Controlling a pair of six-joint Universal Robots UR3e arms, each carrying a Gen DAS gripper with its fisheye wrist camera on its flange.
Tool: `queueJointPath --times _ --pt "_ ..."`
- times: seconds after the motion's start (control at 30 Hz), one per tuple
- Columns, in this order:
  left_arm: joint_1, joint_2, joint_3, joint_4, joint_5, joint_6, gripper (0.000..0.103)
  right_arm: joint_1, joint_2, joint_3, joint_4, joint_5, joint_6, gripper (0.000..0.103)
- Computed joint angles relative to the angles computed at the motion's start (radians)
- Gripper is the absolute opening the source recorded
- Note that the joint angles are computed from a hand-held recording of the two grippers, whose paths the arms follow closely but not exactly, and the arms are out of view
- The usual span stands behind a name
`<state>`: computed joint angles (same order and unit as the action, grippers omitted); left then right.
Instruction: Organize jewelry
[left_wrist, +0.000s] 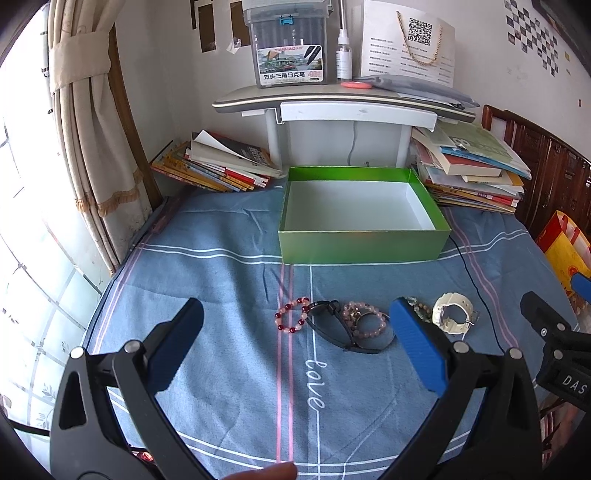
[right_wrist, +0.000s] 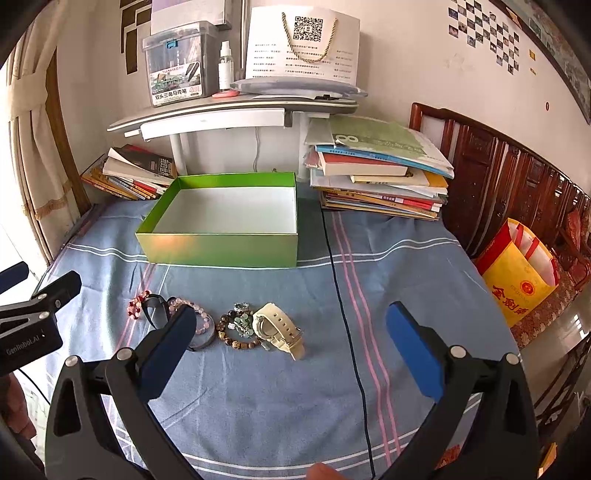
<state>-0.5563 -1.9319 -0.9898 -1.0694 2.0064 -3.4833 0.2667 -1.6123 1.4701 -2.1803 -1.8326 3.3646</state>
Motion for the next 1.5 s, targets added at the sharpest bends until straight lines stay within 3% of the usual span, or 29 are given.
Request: queueJointPath --times 1.5 --pt "0.005 0.033 -0.057 0.022 -0.013 -0.006 0.1 0.015 0.021 -0.044 0.024 -0.001 0.0 0.1"
